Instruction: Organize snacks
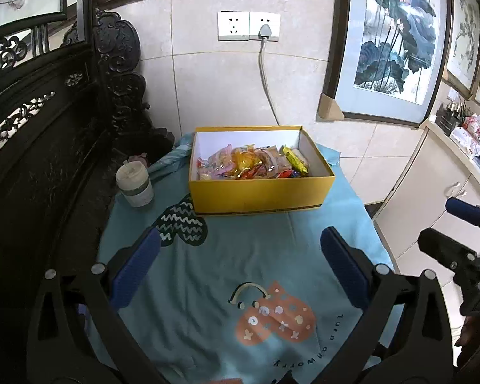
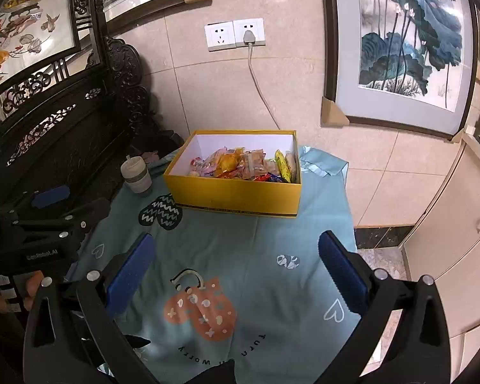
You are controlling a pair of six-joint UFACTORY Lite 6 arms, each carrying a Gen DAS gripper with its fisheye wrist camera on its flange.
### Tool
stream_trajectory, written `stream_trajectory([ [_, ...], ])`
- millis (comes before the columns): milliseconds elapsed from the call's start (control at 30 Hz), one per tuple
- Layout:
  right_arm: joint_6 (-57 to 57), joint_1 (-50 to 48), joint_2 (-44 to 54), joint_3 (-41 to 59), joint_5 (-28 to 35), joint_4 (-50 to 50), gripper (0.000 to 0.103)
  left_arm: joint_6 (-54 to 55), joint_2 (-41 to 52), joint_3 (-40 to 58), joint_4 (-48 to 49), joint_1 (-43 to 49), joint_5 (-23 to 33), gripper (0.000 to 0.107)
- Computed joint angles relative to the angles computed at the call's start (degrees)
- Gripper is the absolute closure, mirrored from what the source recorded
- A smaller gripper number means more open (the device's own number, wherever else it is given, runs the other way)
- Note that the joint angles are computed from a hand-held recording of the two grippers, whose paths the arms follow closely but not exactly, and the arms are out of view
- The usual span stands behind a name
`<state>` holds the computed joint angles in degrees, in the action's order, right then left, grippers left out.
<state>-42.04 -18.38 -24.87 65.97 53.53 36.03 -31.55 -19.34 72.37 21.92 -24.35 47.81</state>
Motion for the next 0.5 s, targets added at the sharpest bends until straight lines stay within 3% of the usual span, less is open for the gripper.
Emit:
stream_trajectory([
  [500,0.0,-0.7,0.0,0.5,-0.1,0.1,0.001,-5.6,1.1,1.0,6.1,-2.3,2.6,0.006],
])
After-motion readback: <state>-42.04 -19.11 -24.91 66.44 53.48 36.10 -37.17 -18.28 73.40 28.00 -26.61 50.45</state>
